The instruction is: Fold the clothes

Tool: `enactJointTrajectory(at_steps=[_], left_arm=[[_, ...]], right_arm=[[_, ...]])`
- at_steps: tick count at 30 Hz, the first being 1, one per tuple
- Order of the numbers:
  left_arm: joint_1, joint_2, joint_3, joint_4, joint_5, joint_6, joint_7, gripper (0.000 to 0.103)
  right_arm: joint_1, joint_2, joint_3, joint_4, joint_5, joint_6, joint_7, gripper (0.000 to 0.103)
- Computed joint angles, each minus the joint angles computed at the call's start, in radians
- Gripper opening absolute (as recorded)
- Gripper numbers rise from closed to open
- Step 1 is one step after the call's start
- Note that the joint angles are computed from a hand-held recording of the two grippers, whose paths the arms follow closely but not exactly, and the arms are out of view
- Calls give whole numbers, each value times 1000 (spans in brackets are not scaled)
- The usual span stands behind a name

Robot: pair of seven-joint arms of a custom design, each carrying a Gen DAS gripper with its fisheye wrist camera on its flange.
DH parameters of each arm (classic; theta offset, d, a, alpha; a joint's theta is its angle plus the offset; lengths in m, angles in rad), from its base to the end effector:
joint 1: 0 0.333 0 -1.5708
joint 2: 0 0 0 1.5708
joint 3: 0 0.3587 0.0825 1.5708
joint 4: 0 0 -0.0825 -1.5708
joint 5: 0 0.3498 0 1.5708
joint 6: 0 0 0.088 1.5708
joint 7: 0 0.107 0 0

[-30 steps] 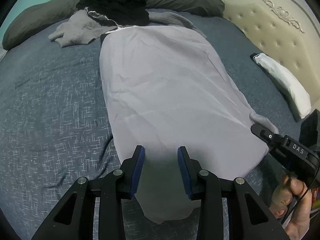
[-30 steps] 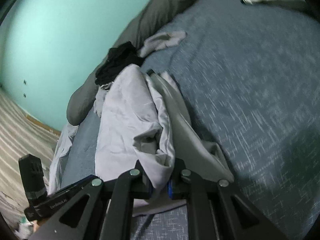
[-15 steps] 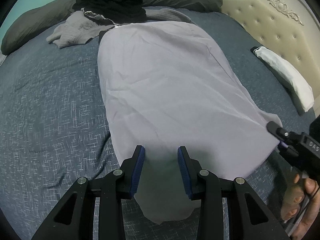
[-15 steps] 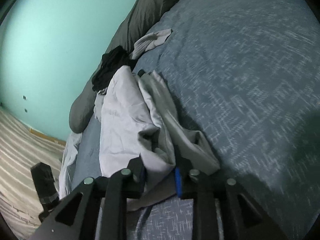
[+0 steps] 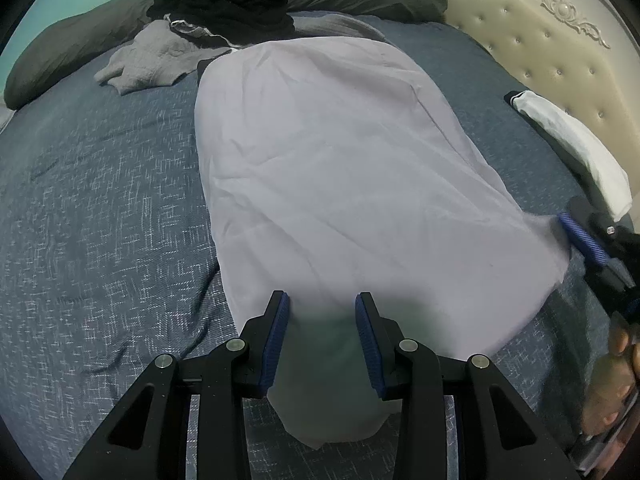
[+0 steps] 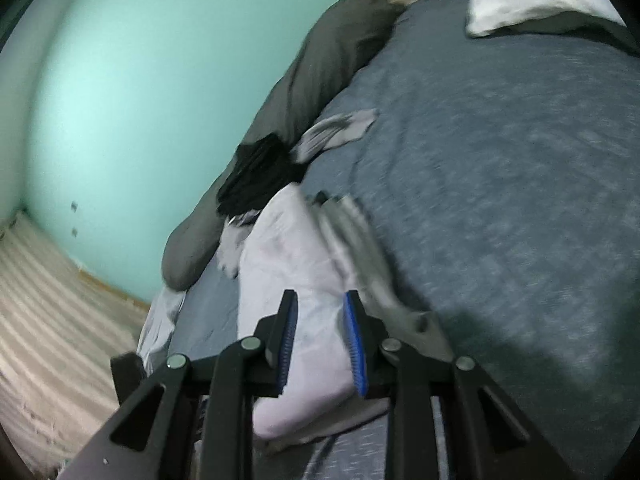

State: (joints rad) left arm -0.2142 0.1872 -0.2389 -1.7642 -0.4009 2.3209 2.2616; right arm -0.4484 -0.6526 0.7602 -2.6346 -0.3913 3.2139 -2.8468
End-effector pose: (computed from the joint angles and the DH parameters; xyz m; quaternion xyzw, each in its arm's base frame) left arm 0.5626 -0.2683 0.5534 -0.3127 0.9132 -0.2603 0.0249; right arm 0.3354 0.2123 0.5542 -0.2389 0.8141 -0.1462 0.5087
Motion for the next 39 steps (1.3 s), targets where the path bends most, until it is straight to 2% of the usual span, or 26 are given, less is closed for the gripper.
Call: enactJointTrajectory(at_steps=[2, 6, 8, 11, 13, 16, 20, 21, 24, 29, 35, 39], left_arm=[[0, -1, 0, -2, -1, 2, 0, 38], [-1, -1, 0, -3, -2, 3, -2, 38], [0, -1, 0, -4, -5, 4, 0, 38], [2, 1, 0, -1, -10, 1, 3, 38], [3, 0, 0, 0, -13, -2, 5, 38], [2, -2, 1, -3, -11, 0, 2, 38], [-1, -3, 1, -6, -4, 6, -2, 38], [-2, -3, 1, -6, -3, 7, -3, 38], [-2, 0, 0, -4, -1, 7, -5, 38], [-1, 4, 0, 3, -1, -1, -6, 38], [-1, 5, -1, 5, 1, -4, 1, 38], [4, -3, -1, 0, -12, -4, 13, 38]], right_arm=[[-2, 61, 1, 16, -13, 39, -27, 22], [55, 133, -29, 33, 1, -19, -57, 19], [88, 117, -57, 26, 4, -85, -37, 19], [82, 33, -68, -6, -17, -120, 26, 19], [41, -17, -50, -15, -54, -82, 59, 19], [-36, -30, -3, 1, -87, 37, 42, 19], [-92, 49, 53, 39, -74, 173, -38, 19], [-95, 73, 62, 48, -68, 181, -55, 19], [-78, 142, 69, 49, -28, 170, -76, 19], [-12, 212, 33, 18, 56, 136, -90, 19], [68, 180, -29, -25, 131, 60, -117, 6], [77, 132, -37, -27, 119, -22, -77, 5]])
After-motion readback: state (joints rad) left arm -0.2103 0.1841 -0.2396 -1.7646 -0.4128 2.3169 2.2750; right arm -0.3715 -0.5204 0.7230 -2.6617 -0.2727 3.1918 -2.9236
